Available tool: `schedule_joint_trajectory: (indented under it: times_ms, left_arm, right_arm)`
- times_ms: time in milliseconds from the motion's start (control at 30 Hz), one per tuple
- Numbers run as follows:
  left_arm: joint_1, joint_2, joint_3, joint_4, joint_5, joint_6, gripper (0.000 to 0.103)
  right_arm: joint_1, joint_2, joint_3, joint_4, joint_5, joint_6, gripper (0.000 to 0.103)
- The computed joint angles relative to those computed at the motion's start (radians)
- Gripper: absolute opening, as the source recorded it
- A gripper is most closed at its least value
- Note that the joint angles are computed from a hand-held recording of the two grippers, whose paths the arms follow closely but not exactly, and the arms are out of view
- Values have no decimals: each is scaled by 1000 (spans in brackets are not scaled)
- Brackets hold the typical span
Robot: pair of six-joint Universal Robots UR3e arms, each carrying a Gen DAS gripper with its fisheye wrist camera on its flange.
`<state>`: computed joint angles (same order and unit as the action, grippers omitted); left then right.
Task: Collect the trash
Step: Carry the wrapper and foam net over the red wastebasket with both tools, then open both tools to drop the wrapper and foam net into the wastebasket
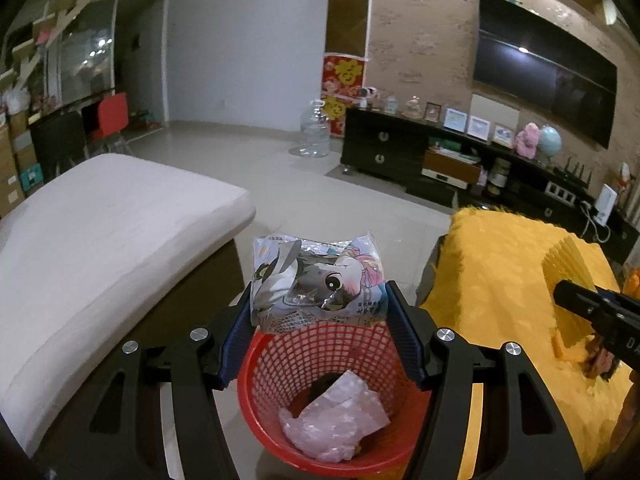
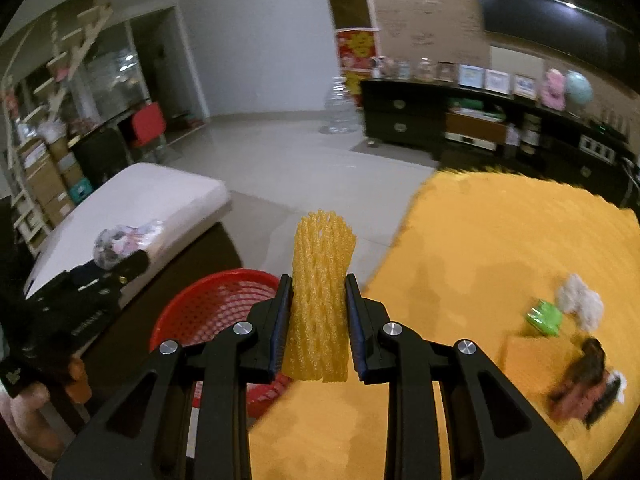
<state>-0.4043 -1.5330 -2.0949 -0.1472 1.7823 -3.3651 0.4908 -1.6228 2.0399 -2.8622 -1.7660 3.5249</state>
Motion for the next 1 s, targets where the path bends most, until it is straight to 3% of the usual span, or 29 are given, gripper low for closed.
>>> schedule_joint_trajectory:
  times_ms: [467,767,1000]
  left_arm:
    - [56,-57,-1,-65,0,-9,59]
    - [72,-107,28,-171,-62,3,60]
    - [81,-96,13,-190,-81,21,70]
  right_arm:
    - [3,277,-186,-33,156,-80,26]
    - [6,324,-193,-37,215,-71,28]
    - [14,317,-171,-68,231,-46,54]
